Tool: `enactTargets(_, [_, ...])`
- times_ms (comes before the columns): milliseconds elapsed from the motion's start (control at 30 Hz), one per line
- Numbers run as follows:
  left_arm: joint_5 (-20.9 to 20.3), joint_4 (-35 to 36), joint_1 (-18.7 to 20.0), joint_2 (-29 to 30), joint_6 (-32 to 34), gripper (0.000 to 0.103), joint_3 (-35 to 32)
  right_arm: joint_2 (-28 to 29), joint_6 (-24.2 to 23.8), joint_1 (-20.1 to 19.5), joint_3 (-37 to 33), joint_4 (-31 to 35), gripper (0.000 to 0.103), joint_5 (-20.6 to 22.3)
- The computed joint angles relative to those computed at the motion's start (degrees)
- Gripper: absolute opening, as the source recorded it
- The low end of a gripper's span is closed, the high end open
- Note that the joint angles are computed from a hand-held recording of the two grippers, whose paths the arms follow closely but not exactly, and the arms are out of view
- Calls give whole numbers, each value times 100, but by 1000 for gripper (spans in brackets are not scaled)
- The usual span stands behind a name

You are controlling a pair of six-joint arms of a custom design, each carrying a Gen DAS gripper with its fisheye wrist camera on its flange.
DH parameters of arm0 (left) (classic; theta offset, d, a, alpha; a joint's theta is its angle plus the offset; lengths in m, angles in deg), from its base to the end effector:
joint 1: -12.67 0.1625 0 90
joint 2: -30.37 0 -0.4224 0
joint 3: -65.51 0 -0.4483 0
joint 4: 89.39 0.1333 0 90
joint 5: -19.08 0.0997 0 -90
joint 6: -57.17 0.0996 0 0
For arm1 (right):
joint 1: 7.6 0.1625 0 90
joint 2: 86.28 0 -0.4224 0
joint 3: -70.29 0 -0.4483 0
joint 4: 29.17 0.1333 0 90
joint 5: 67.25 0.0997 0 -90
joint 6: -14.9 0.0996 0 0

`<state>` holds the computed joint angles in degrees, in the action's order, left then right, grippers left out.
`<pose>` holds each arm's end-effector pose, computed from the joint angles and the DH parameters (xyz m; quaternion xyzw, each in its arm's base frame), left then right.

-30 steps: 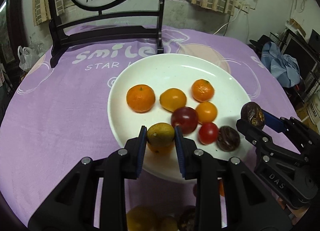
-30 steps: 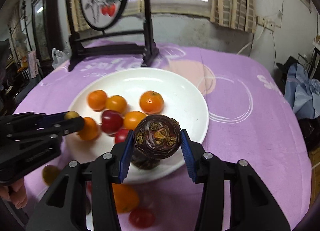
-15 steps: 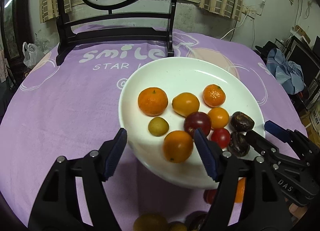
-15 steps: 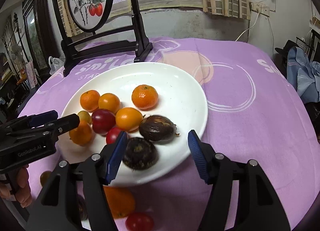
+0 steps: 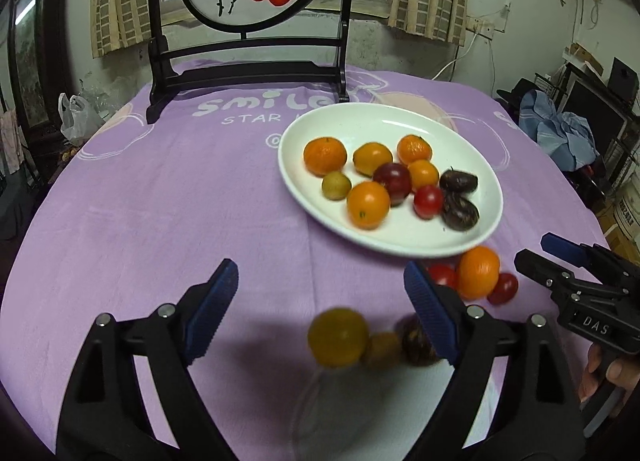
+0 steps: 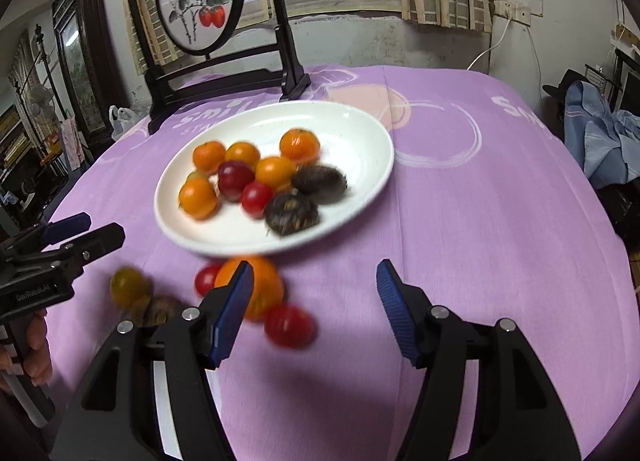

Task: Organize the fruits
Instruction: 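Grasp the red tomato with the right tool while the left tool grasps the large yellow citrus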

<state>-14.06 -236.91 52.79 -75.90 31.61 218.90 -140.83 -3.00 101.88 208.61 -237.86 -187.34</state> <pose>-0.0856 -0.3555 0.2039 0.1423 0.8652 -0.3531 0.3263 0.2202 -0.3726 0.0474 0.2214 -0.8976 0.2931 0.2436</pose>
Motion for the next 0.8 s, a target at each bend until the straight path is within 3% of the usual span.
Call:
enactTargets(233, [-23,581,-263,-856,-195,91,456,97,-237,49,217,-4,64,-169])
enactTargets(600, [-434,525,-6,-996,2,91,425,665,-614,250,-228,173,63,-705])
enactTargets(700, [-452,529,63,-976,7,91,398,654,-535,157,-322,359,45,-524])
enactTargets(800, [-523,500,175,-958,24,91,353,571,-496,115,-278,399,42,-427])
